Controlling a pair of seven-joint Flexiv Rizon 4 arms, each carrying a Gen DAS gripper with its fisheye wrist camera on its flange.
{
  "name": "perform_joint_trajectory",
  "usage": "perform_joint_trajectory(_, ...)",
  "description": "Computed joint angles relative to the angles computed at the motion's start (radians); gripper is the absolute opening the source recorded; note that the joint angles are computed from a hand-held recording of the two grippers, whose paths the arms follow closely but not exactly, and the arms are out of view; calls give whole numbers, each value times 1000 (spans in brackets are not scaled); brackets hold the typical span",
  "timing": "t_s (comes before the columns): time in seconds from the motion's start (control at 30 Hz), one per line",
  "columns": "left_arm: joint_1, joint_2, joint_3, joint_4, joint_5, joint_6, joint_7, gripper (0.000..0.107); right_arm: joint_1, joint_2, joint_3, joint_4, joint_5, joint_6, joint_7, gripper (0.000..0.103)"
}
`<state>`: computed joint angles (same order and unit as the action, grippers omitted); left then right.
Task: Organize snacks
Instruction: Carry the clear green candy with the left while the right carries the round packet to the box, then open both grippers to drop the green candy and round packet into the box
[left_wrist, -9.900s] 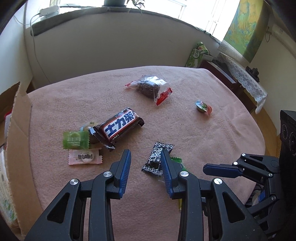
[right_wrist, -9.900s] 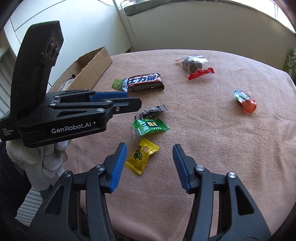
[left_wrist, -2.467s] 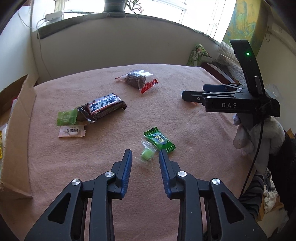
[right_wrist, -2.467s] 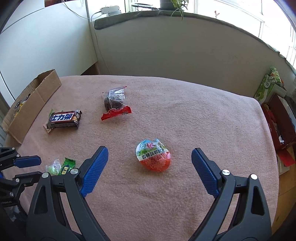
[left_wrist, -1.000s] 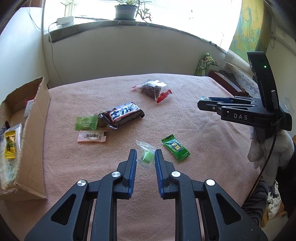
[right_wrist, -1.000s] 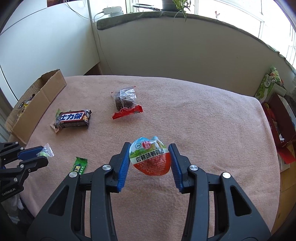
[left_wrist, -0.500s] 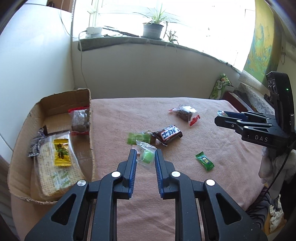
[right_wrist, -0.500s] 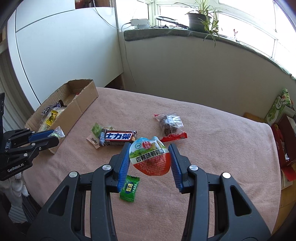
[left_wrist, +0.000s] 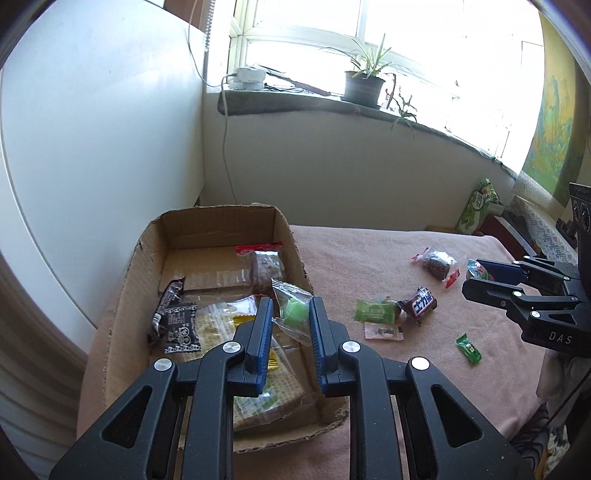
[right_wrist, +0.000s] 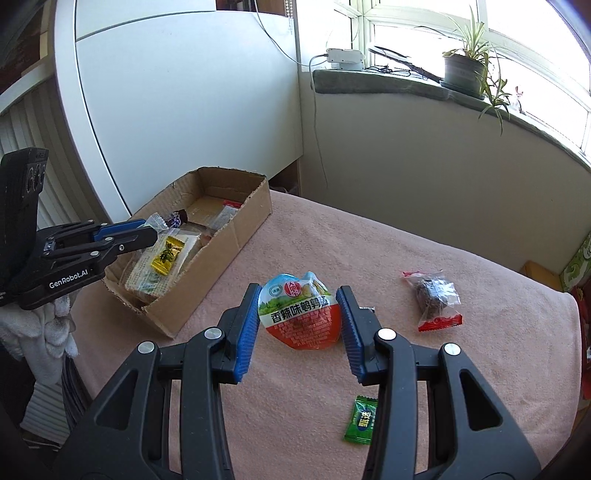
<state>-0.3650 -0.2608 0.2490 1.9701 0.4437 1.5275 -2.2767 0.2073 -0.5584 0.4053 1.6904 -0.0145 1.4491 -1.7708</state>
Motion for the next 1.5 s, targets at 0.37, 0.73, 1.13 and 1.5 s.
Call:
perform_joint_trajectory(0.37,77,-10,-15,9,-67,22,85,18,61,-52,36,-88,-3,-46,-27,43)
perform_joint_trajectory(0.73,111,-49,-30,3,-201,48,223,18,110,-115,41,-193,17,-111,-68,43)
perform_joint_trajectory(1.13,165,-90,-79,0,-369,77,395,18,176,-181,9,-299,29,-173,-83,43)
perform_joint_trajectory(1.5,148,-106,-76,1,-469,90,476,18,197,-216,4,-358,49,-218,-105,43)
